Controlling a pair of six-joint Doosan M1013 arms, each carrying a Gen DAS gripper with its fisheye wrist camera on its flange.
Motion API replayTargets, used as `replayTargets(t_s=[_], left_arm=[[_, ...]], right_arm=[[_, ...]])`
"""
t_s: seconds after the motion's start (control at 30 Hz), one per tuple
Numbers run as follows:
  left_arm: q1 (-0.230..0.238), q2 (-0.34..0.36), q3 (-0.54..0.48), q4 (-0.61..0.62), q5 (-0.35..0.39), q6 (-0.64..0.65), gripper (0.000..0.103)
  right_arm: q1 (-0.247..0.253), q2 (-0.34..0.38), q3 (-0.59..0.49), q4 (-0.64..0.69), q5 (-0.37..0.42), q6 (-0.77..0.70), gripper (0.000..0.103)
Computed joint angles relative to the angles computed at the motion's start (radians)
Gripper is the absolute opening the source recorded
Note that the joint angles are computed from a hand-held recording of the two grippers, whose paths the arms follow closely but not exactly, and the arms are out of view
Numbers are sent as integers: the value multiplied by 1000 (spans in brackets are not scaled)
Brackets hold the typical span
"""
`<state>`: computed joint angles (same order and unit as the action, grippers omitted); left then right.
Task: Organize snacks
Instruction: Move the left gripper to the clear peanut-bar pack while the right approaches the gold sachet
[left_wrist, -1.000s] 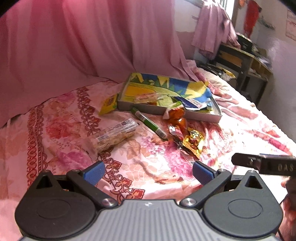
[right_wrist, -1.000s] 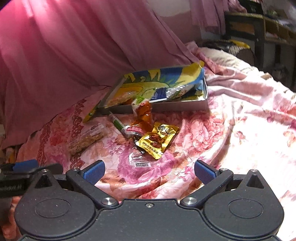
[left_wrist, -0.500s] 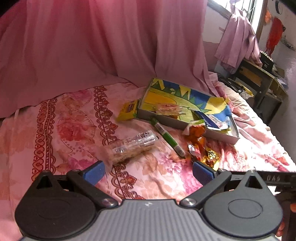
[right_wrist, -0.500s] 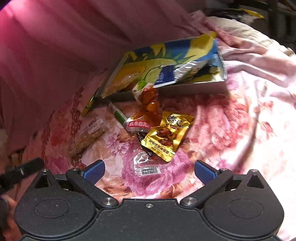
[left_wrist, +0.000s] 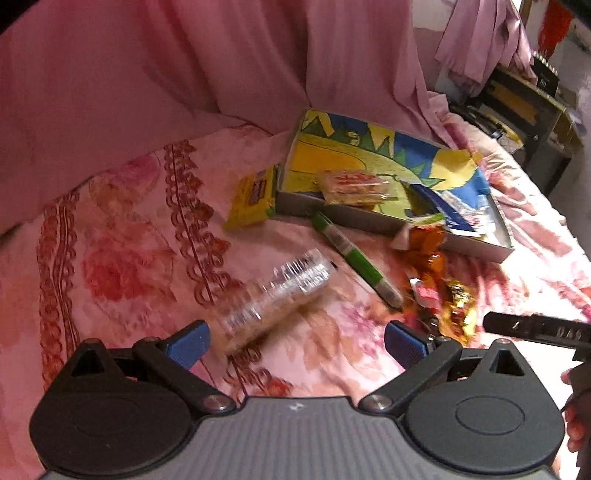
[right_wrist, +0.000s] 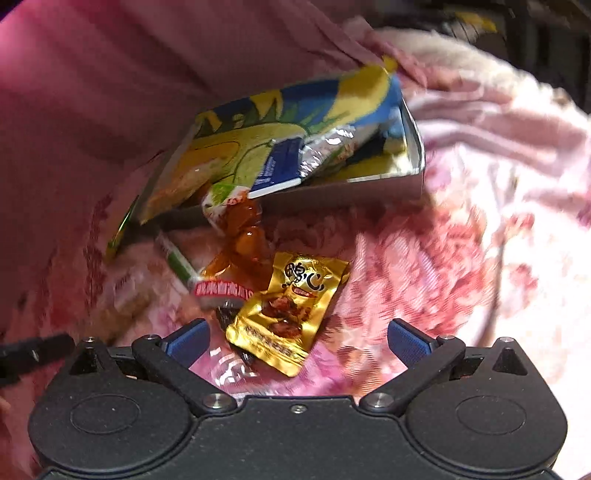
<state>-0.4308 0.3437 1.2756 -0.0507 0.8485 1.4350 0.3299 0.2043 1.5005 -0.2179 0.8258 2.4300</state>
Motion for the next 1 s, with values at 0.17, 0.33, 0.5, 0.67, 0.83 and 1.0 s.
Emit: replayTargets(t_s=[0.17,0.33,0.5,0.67,0.83,1.0], left_arm=[[-1,51,-65,49,66,25,103],[-16,88,-96,179,70,21,103],[-21,121,-127,224,102,49,103],[-22,139,-142,238,129,75,103],[-27,150,-151,265,158,71,103],[-29,160,-160,275,187,75,103]], right_arm=[[-20,27,-10,50,-21,66,99],[-30,41,-17,45,-27,173,98],[-41,58,-28,64,-24,227,91],[-34,79,-48,55,-9,201,88],[-23,82,-53,22,-9,190,83],[-20,81,-51,33,-13,173,77]])
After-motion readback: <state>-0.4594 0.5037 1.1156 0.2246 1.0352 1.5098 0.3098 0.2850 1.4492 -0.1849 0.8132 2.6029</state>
